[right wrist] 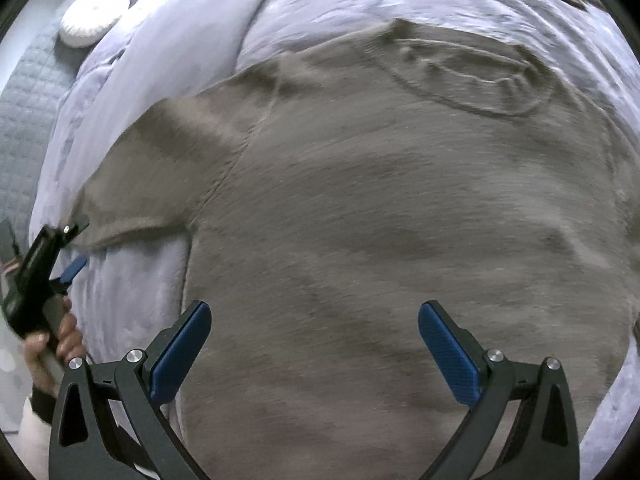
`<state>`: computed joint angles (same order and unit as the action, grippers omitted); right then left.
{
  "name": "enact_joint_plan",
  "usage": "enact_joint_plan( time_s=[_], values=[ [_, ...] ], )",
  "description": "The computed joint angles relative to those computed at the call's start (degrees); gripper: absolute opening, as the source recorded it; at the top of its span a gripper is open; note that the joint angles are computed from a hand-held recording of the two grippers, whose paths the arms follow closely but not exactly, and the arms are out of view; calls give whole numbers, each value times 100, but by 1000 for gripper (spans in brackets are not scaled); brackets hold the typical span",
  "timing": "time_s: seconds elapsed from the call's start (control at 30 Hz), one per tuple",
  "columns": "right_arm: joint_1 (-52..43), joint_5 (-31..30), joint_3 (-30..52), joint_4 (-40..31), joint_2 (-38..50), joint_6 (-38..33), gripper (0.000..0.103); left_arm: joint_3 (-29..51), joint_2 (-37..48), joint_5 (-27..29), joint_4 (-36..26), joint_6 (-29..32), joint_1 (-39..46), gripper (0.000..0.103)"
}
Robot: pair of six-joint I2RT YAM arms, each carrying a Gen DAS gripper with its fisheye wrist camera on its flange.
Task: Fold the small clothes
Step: 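Grasp the sweater side edge with the left gripper and lift it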
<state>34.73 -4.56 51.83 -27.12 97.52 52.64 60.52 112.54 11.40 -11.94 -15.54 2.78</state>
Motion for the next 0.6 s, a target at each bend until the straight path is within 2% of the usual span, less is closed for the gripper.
enact_joint_plan(
  time_s=[0.17, 0.3, 0.37, 0.43, 0.47, 0.5, 0.6],
  values=[
    [138, -21, 271, -113, 242, 33, 103, 446, 835, 244, 261, -202, 587, 103],
    [229, 15, 405, -164, 337, 66, 103, 515, 931, 172, 599, -363, 532, 101],
    [255, 22, 388, -169, 271, 102, 103, 579, 941, 52, 588, -476, 388, 78],
    [306, 28, 293, -37, 198, 176, 103, 553, 917, 322, 491, -262, 515, 26],
    [338, 33, 261, 5, 156, 218, 103, 518, 927, 641, 536, -195, 581, 14],
    [367, 42, 199, 53, 100, 249, 103, 632, 983, 835, 511, -184, 604, 7],
    [346, 36, 38, 133, -67, 291, 103, 240, 563, 1083, 763, 81, 732, 7]
  ],
)
